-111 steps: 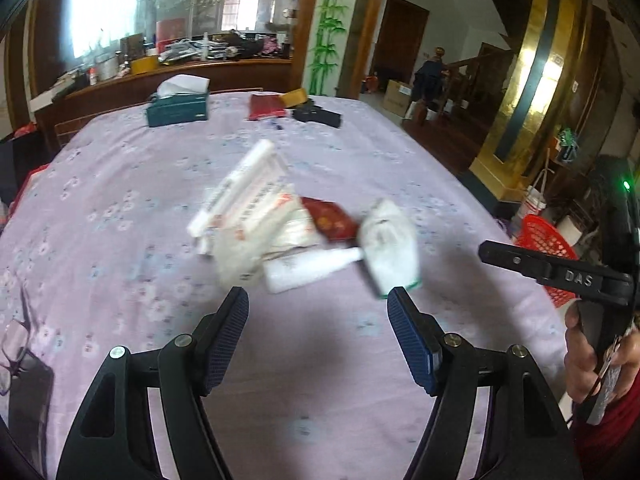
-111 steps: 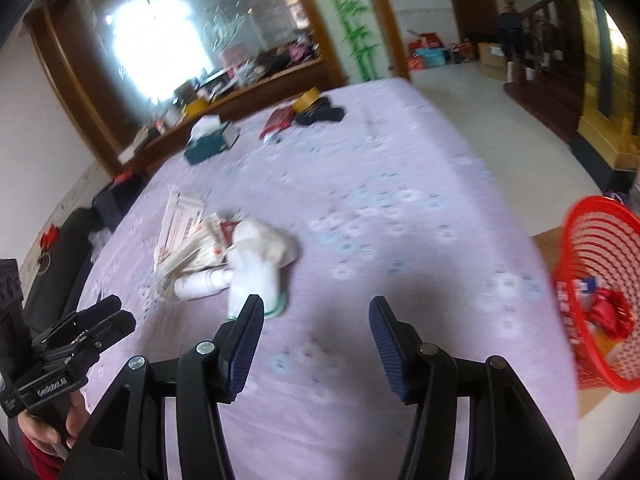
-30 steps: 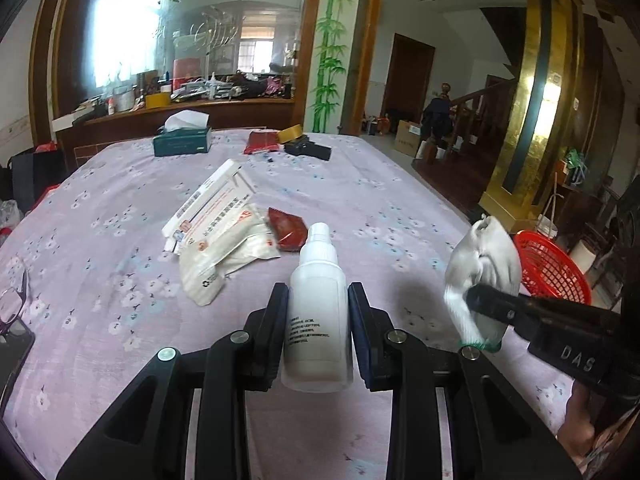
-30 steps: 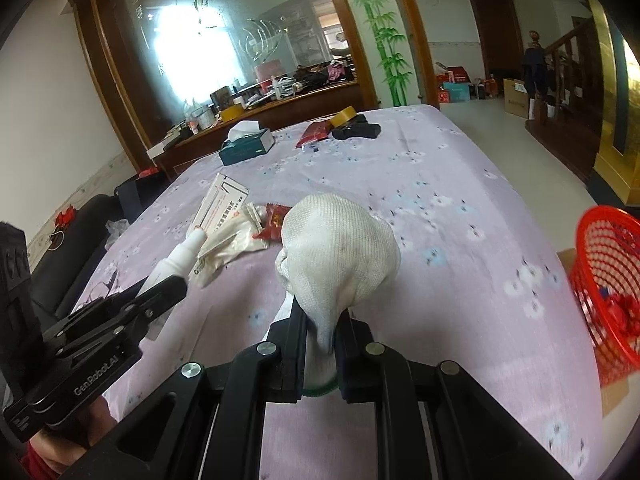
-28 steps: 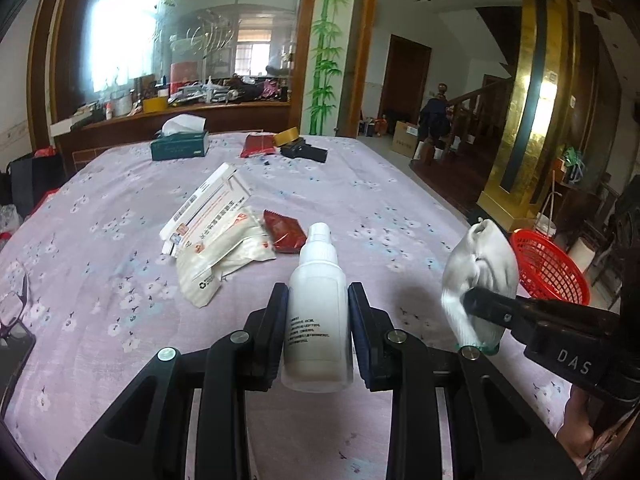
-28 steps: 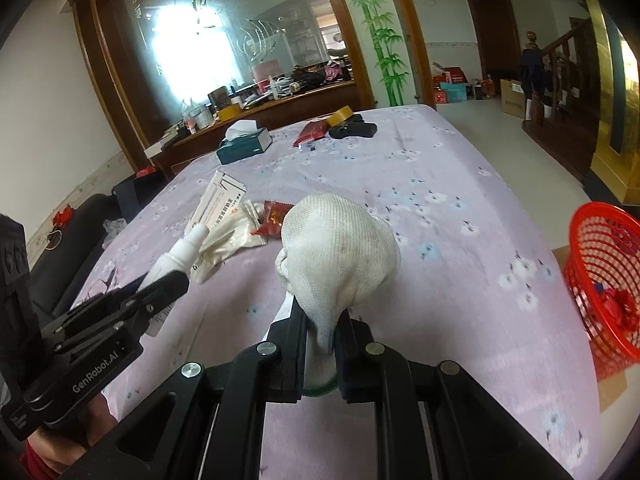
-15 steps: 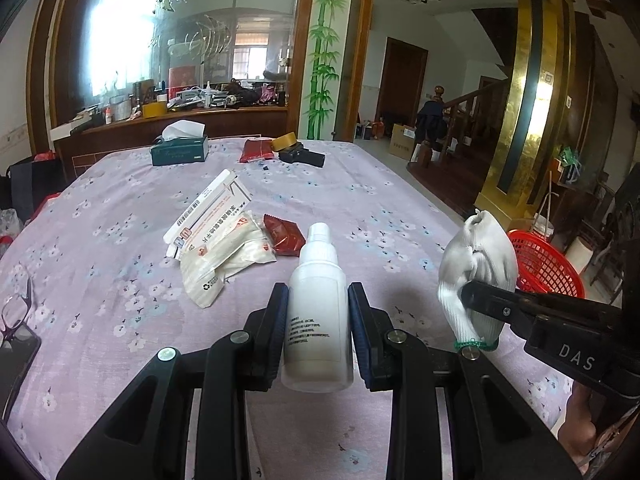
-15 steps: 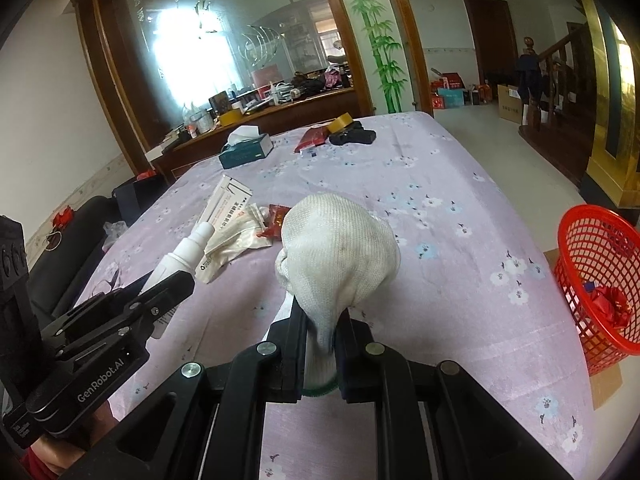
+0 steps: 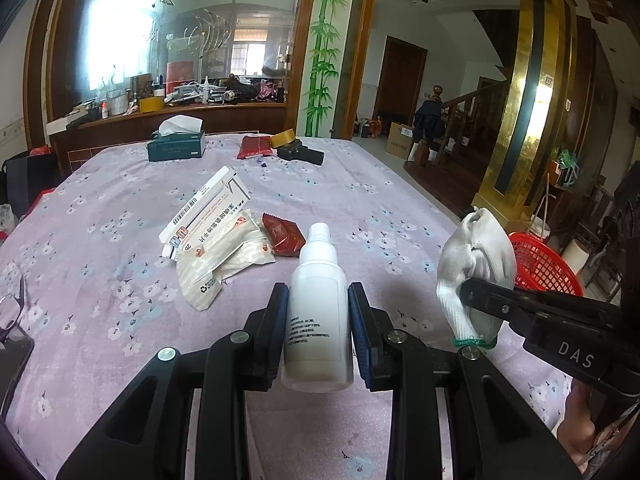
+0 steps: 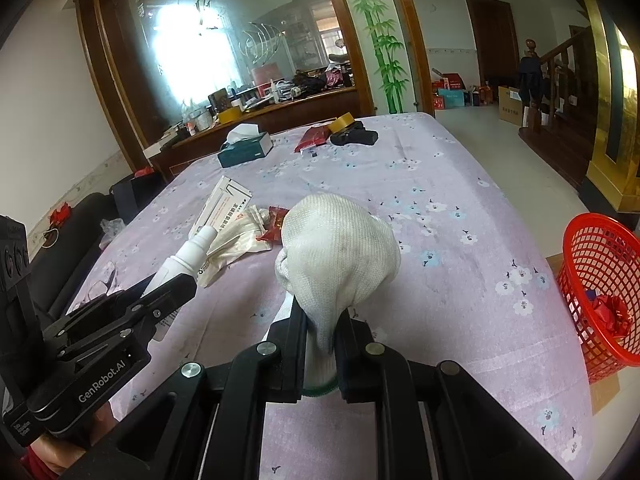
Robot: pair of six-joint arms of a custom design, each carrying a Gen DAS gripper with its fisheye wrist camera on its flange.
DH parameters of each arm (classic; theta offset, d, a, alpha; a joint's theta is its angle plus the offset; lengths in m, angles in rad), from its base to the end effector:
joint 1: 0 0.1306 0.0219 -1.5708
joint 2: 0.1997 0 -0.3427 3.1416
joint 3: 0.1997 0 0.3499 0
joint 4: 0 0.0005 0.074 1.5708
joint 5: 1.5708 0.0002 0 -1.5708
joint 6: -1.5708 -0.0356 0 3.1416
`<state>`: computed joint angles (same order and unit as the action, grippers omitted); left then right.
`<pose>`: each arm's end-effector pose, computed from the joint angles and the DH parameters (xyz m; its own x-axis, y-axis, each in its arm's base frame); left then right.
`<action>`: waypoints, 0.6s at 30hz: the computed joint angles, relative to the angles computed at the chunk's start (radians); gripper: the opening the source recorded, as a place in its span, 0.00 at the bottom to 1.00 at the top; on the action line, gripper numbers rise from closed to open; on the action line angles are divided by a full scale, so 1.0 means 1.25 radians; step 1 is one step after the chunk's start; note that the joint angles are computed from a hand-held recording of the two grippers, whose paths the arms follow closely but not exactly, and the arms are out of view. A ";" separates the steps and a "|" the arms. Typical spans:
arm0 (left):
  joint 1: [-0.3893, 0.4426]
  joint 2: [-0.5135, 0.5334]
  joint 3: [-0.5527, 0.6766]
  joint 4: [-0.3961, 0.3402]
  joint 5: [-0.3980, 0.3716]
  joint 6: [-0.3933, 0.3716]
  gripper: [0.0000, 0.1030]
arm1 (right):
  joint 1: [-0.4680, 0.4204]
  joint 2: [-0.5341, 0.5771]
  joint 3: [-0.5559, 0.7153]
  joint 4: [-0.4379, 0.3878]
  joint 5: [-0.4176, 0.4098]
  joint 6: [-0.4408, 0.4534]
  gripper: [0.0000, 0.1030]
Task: Collect trash
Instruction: 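Lift the white bottle and white glove up from the table with both tools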
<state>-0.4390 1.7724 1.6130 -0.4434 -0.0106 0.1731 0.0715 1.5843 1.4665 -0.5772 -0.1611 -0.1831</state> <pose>0.5353 -0.2515 0.3282 -0.5774 0.0808 -0.8125 0.3225 0.9368 -0.1360 0.5239 0.0427 0.3544 -0.6633 0.1327 -0.7365 -0.0738 0.9678 0.2408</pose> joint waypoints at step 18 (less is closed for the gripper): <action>0.005 0.004 0.000 0.008 0.004 0.007 0.28 | 0.006 -0.003 0.006 -0.002 0.009 0.003 0.13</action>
<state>-0.4326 1.7772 1.6129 -0.4329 -0.0058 0.1823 0.0795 1.5807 1.4745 -0.5793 -0.1497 -0.1798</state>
